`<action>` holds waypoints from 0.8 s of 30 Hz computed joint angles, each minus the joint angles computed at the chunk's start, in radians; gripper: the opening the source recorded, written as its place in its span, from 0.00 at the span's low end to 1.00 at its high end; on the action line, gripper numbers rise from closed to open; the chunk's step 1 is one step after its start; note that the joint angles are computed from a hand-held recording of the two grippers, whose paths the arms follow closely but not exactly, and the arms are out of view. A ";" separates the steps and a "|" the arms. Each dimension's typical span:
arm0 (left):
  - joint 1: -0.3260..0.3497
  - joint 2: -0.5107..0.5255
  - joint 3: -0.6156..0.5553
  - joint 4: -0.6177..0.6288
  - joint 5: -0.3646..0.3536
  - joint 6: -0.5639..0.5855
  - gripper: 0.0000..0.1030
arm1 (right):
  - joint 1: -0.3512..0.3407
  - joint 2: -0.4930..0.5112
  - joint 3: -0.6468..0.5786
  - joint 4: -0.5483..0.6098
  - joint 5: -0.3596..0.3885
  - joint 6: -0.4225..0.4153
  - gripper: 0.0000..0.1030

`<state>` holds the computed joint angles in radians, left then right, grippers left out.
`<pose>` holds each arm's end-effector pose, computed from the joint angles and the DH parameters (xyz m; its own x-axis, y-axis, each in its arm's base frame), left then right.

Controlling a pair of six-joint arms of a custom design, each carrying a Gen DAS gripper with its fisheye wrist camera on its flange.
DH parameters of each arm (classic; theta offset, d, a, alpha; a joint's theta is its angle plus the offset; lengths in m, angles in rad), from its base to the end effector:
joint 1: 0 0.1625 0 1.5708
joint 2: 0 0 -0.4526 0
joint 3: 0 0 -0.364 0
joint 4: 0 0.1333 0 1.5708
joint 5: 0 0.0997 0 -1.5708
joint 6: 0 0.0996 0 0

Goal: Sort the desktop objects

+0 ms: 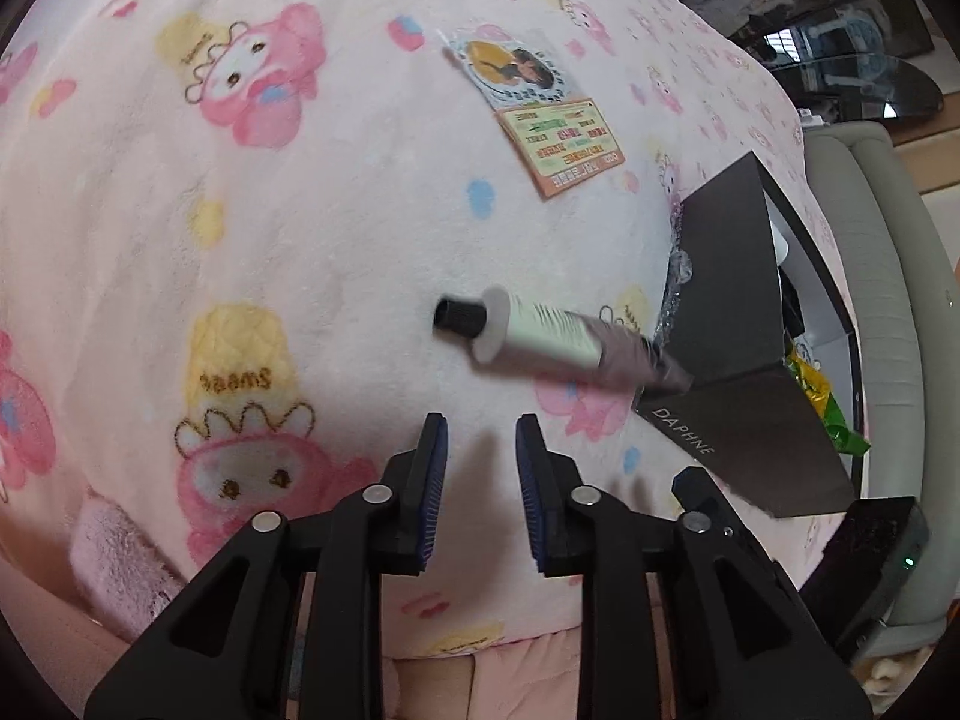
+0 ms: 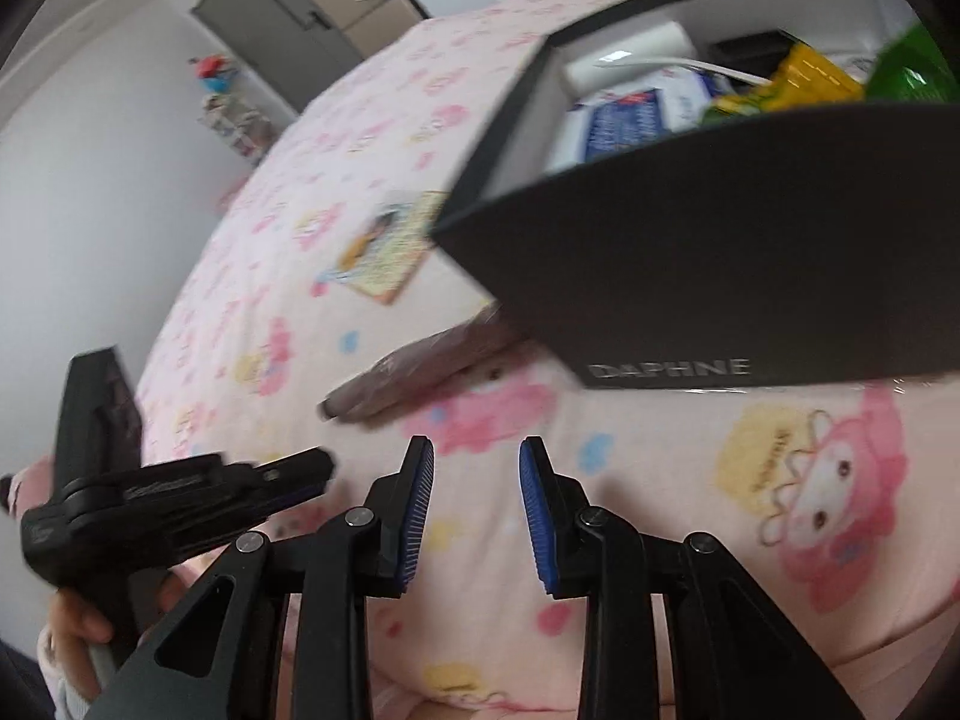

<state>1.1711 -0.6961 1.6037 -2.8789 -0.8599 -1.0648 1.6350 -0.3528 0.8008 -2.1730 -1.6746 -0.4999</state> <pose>-0.0869 -0.7152 0.1352 -0.6998 -0.7126 0.0498 -0.5235 0.4641 -0.7145 0.1783 -0.8569 0.0786 -0.8416 -0.5147 0.1635 -0.5319 0.8425 -0.0857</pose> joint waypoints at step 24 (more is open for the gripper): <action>0.043 0.040 0.020 -0.281 -0.027 0.043 0.32 | -0.017 0.198 -0.343 0.163 0.016 0.045 0.40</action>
<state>1.2143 -0.6562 1.6239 -3.1603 -0.8865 -1.0214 1.6183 -0.1547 0.4583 -2.0105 -1.6588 -0.4549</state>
